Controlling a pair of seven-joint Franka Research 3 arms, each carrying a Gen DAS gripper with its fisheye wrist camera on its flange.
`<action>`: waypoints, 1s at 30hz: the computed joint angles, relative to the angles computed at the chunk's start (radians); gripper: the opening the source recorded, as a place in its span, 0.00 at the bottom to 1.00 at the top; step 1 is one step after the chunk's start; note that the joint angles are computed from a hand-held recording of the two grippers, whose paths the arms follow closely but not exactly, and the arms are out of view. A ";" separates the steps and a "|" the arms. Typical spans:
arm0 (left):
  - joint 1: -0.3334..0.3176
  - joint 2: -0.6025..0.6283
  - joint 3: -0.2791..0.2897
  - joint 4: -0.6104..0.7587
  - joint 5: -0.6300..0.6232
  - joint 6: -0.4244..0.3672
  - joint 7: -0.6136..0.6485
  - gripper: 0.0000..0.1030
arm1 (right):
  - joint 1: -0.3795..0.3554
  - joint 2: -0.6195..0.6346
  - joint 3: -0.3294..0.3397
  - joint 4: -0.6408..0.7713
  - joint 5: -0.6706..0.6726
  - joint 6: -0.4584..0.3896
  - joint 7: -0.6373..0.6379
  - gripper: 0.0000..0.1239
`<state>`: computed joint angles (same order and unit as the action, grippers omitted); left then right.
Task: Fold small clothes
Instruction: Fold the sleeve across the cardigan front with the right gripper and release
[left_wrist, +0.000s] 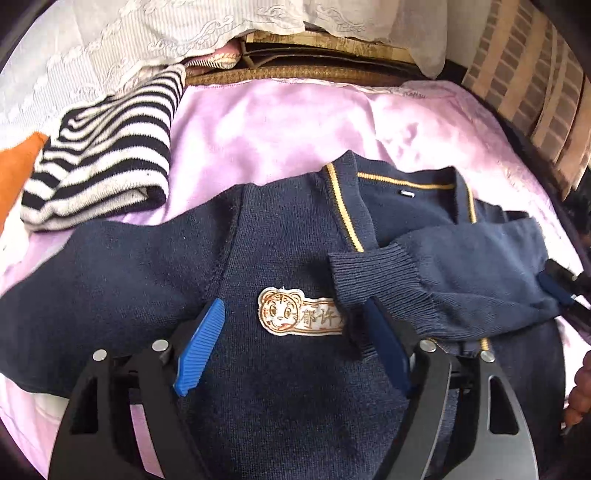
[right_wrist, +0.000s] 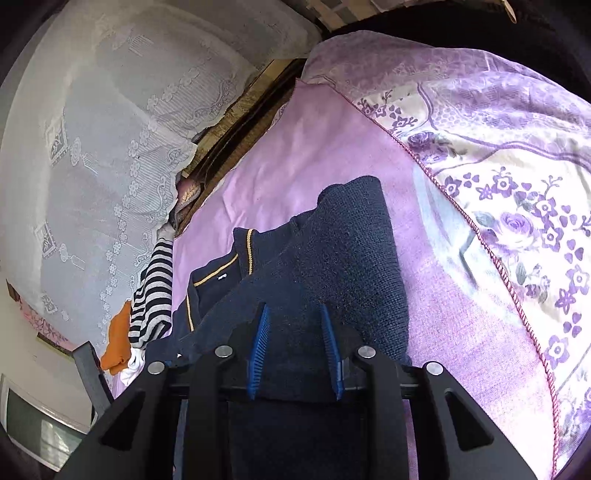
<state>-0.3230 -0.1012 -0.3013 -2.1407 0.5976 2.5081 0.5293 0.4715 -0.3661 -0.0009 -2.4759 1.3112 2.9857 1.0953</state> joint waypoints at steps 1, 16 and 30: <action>-0.001 0.004 -0.013 0.014 0.043 -0.042 -0.028 0.77 | 0.001 -0.008 0.000 -0.007 0.007 0.005 0.000 0.23; -0.034 0.106 -0.022 0.135 0.018 -0.101 0.059 0.89 | 0.042 -0.095 0.002 -0.110 -0.050 0.011 0.049 0.26; -0.003 0.017 0.015 0.023 -0.097 -0.012 0.073 0.93 | 0.091 -0.070 0.023 -0.120 -0.306 0.096 0.193 0.44</action>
